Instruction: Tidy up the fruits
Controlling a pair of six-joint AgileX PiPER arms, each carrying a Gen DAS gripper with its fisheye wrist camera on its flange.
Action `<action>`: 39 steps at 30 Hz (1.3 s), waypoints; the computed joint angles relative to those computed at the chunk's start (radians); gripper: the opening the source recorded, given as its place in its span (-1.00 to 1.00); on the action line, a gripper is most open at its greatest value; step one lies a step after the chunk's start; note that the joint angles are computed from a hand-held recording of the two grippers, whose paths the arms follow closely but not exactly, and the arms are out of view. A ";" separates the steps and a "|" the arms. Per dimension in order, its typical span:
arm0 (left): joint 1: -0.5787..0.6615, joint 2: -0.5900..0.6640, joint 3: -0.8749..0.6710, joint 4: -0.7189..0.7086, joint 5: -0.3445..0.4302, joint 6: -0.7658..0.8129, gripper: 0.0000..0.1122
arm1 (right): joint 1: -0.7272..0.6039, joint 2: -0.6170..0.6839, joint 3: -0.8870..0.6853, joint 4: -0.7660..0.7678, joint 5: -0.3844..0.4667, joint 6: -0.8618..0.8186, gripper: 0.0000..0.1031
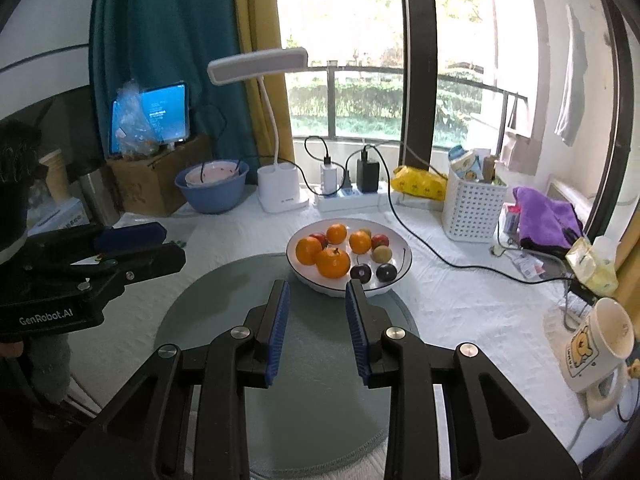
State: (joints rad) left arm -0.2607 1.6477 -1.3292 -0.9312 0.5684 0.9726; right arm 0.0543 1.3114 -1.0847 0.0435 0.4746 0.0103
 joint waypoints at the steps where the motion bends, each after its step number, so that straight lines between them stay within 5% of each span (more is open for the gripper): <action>1: -0.001 -0.010 0.007 -0.005 -0.003 0.006 -0.16 | 0.004 -0.011 0.002 -0.015 0.001 0.014 -0.40; 6: 0.003 -0.056 0.042 -0.060 -0.015 0.068 -0.09 | 0.025 -0.060 0.007 -0.081 0.004 0.078 -0.33; 8: 0.011 -0.071 0.053 -0.090 -0.011 0.089 0.22 | 0.029 -0.077 0.009 -0.092 0.005 0.090 -0.11; 16: 0.021 -0.144 0.092 -0.118 -0.019 0.119 0.28 | 0.064 -0.145 0.010 -0.185 0.020 0.181 -0.09; 20: 0.017 -0.187 0.123 -0.120 -0.062 0.124 0.69 | 0.088 -0.173 0.008 -0.244 0.028 0.233 -0.08; 27: 0.007 -0.251 0.169 -0.159 -0.128 0.166 0.72 | 0.113 -0.212 0.004 -0.337 0.034 0.320 0.30; 39: -0.009 -0.341 0.246 -0.232 -0.208 0.255 0.72 | 0.116 -0.274 0.021 -0.390 0.060 0.369 0.30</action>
